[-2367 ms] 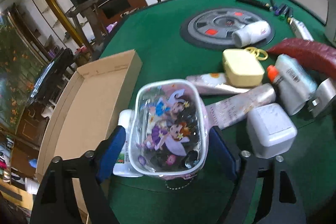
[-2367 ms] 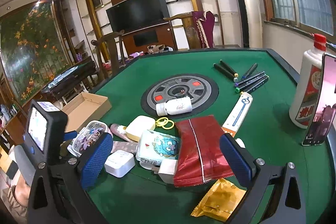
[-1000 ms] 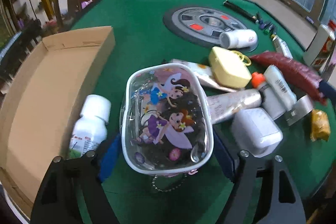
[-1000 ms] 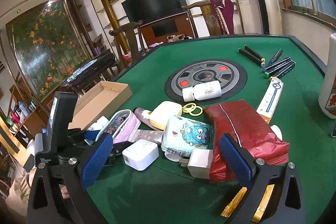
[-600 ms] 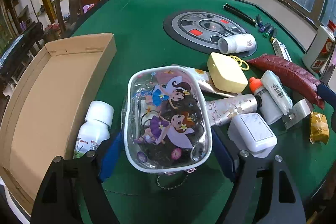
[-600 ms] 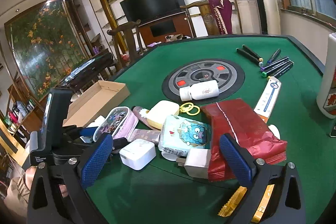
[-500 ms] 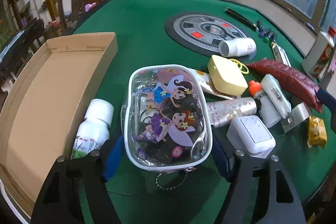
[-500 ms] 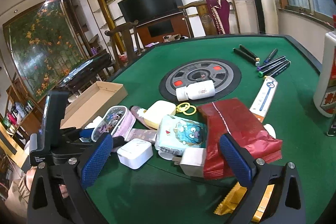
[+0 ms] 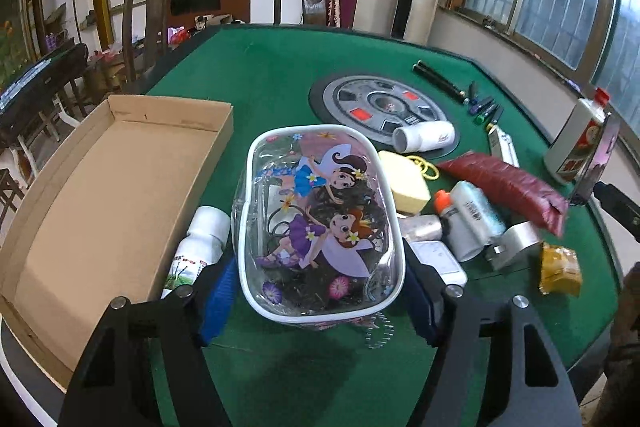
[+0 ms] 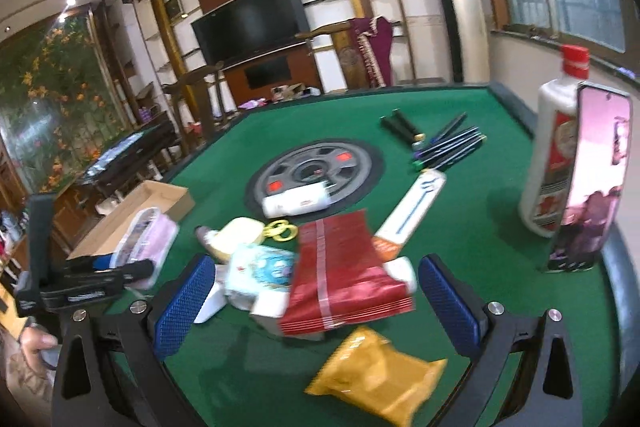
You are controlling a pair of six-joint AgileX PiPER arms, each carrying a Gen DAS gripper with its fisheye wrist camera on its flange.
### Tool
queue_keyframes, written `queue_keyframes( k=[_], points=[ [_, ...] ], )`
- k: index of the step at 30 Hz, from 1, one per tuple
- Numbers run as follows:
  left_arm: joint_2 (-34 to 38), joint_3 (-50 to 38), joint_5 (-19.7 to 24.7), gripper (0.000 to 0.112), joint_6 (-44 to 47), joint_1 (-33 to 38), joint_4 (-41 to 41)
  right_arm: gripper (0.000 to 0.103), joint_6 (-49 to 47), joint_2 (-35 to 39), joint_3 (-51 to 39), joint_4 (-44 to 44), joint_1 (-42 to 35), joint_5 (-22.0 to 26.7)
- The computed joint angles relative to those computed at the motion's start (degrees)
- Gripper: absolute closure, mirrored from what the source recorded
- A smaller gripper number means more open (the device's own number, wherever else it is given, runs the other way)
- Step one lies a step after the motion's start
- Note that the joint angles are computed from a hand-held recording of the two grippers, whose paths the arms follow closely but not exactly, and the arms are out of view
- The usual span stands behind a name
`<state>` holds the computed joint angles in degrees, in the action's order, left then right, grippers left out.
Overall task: Organize objects
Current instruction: 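Lift the cartoon pouch with the left gripper while the right gripper reaches for the red foil bag, then grasp the red foil bag with the right gripper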
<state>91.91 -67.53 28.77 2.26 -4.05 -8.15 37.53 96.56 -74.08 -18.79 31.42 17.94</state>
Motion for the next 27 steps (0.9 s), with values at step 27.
queue_keyframes(
  k=[27],
  points=[
    [1.0, 0.4, 0.6, 0.041, 1.1, -1.6, -1.0, 0.027, -27.2, 24.9, -32.5, 18.4, -2.7, 25.8]
  ],
)
